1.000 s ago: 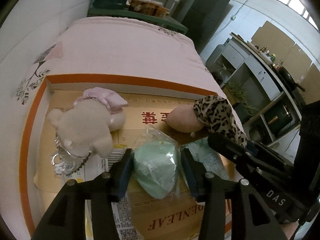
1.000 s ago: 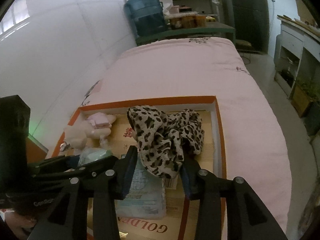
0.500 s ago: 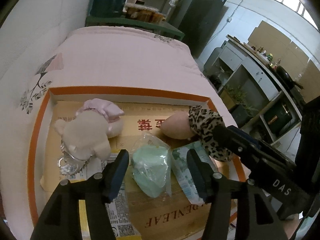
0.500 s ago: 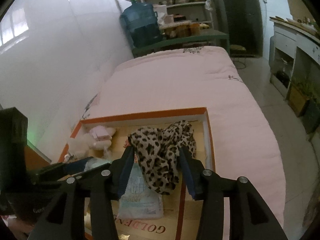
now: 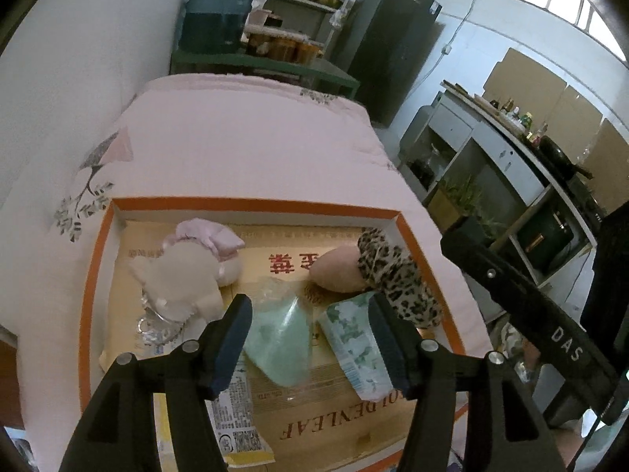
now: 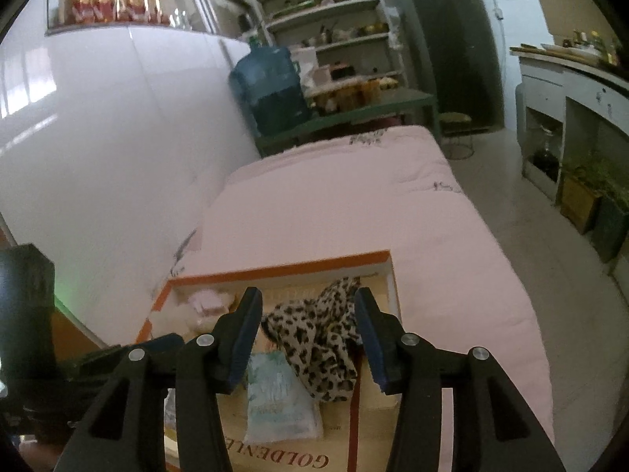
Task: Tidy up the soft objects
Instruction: 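Withdraw both tools from the box back toward the pile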
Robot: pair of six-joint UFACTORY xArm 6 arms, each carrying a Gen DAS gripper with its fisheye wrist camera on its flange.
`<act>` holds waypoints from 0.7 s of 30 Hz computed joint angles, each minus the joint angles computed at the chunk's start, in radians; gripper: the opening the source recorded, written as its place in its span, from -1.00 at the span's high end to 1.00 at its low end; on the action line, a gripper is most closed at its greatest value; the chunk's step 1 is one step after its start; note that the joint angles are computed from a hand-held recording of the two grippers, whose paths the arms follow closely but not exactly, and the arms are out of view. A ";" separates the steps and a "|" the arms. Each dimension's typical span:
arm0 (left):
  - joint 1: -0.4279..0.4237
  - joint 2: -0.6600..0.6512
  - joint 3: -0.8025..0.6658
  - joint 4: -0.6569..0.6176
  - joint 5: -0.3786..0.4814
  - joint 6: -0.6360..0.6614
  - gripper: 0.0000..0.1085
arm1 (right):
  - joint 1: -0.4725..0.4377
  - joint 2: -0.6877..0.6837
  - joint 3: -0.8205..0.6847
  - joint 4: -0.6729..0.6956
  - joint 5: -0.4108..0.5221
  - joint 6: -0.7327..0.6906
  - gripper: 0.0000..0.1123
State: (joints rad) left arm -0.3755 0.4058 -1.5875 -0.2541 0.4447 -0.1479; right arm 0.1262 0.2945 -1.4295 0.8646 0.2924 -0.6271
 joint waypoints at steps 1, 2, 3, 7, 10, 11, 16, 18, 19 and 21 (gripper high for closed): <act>-0.001 -0.009 0.010 -0.003 -0.007 0.004 -0.13 | -0.001 -0.006 0.004 0.019 -0.006 -0.011 0.10; -0.002 -0.014 0.014 -0.002 -0.011 0.005 -0.13 | -0.003 -0.012 0.008 0.035 -0.010 -0.020 0.10; -0.003 -0.019 0.016 0.002 -0.015 0.003 -0.13 | -0.004 -0.018 0.013 0.050 -0.012 -0.029 0.10; -0.010 -0.050 0.042 0.006 -0.045 0.004 -0.13 | -0.005 -0.035 0.023 0.065 -0.012 -0.031 0.10; -0.012 -0.076 0.065 -0.021 -0.082 0.023 -0.13 | -0.004 -0.042 0.027 0.077 -0.012 -0.040 0.10; -0.013 -0.083 0.070 -0.025 -0.092 0.025 -0.13 | -0.001 -0.047 0.031 0.087 -0.015 -0.048 0.10; -0.026 -0.149 0.130 -0.053 -0.169 0.045 -0.13 | 0.007 -0.070 0.043 0.125 -0.019 -0.083 0.10; -0.032 -0.177 0.155 -0.025 -0.200 0.023 -0.13 | 0.012 -0.084 0.050 0.151 -0.017 -0.110 0.10; -0.036 -0.195 0.174 0.002 -0.219 0.003 -0.13 | 0.017 -0.094 0.056 0.165 -0.017 -0.127 0.10; -0.040 -0.227 0.210 0.065 -0.252 -0.051 -0.13 | 0.023 -0.103 0.059 0.181 -0.017 -0.149 0.10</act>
State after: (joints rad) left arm -0.4157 0.1789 -1.3773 -0.1891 0.1928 -0.1988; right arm 0.1496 0.1911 -1.3701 1.0452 0.2756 -0.7759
